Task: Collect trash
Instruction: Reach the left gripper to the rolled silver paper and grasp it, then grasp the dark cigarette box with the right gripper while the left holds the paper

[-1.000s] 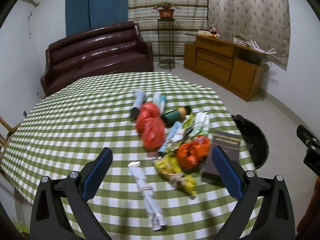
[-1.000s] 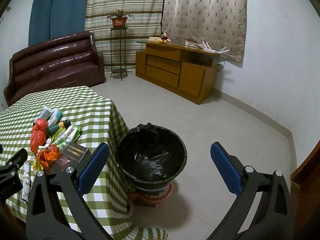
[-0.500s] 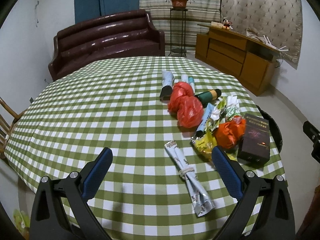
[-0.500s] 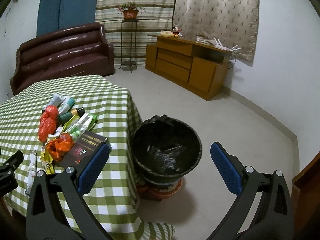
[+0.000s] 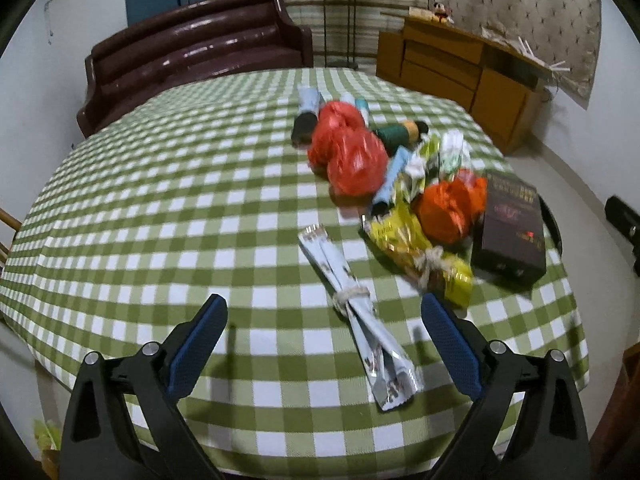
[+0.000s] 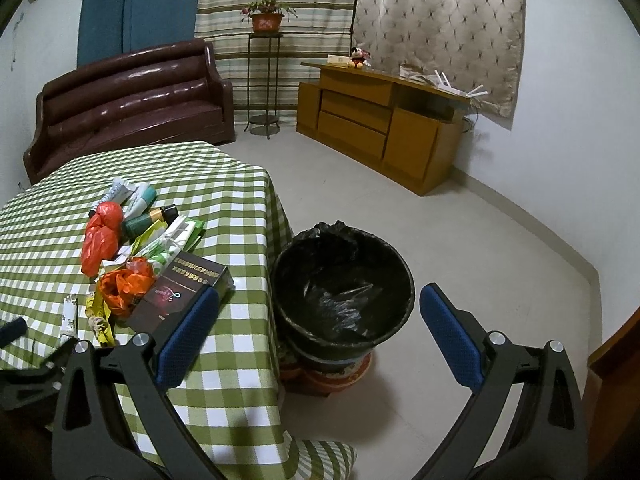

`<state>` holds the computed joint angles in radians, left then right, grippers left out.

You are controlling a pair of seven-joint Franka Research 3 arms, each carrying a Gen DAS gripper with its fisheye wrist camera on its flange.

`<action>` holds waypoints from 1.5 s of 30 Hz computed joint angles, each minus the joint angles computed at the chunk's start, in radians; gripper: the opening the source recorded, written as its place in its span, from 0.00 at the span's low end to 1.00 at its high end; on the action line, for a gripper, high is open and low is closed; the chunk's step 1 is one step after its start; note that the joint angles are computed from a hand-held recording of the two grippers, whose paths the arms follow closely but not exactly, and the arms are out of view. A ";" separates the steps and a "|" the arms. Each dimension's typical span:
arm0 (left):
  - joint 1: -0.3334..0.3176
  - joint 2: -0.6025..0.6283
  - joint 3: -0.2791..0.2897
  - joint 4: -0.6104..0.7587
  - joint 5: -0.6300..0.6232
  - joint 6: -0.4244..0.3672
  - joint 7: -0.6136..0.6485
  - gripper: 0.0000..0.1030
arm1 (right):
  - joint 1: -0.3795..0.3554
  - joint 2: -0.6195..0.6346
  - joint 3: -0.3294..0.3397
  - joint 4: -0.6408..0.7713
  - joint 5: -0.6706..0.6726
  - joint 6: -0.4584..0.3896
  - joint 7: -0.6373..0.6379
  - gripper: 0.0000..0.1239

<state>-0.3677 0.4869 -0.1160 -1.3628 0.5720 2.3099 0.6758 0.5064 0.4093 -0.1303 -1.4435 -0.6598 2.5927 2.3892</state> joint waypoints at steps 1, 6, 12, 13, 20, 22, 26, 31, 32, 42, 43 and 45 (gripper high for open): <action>0.006 0.002 -0.008 0.001 -0.017 -0.003 0.013 0.86 | -0.001 0.000 0.001 0.000 0.002 0.001 -0.002 0.79; 0.011 -0.015 -0.007 -0.032 -0.024 0.016 0.005 0.72 | -0.003 0.006 0.001 0.003 0.011 0.007 -0.007 0.78; 0.009 -0.029 -0.005 -0.046 -0.008 0.014 0.001 0.56 | -0.011 0.015 0.010 0.011 0.053 0.001 -0.040 0.70; 0.012 -0.033 -0.007 -0.053 -0.008 0.024 0.003 0.54 | -0.010 0.016 0.009 0.011 0.056 0.001 -0.042 0.70; 0.036 -0.043 -0.026 -0.085 -0.065 0.092 0.053 0.21 | -0.006 0.024 0.006 0.015 0.077 0.005 -0.061 0.67; 0.047 -0.050 -0.033 -0.100 -0.086 0.121 0.065 0.18 | -0.004 0.025 0.006 0.015 0.081 0.009 -0.067 0.67; 0.040 -0.063 -0.018 -0.112 -0.066 0.135 0.045 0.17 | 0.000 0.026 0.008 0.011 0.091 0.020 -0.078 0.64; 0.027 -0.086 0.014 -0.124 0.022 0.144 -0.019 0.17 | -0.008 0.044 0.029 0.032 0.155 0.017 -0.124 0.61; 0.028 -0.090 0.017 -0.126 0.033 0.143 -0.031 0.17 | -0.007 0.051 0.032 0.042 0.169 0.014 -0.134 0.61; 0.071 -0.134 0.027 -0.186 0.099 0.147 -0.107 0.17 | 0.036 0.164 0.043 0.200 0.268 -0.060 -0.233 0.61; 0.075 -0.139 0.026 -0.194 0.105 0.148 -0.110 0.17 | 0.041 0.174 0.040 0.216 0.277 -0.071 -0.236 0.62; 0.087 -0.149 0.023 -0.211 0.106 0.154 -0.111 0.17 | 0.048 0.195 0.037 0.247 0.294 -0.095 -0.234 0.62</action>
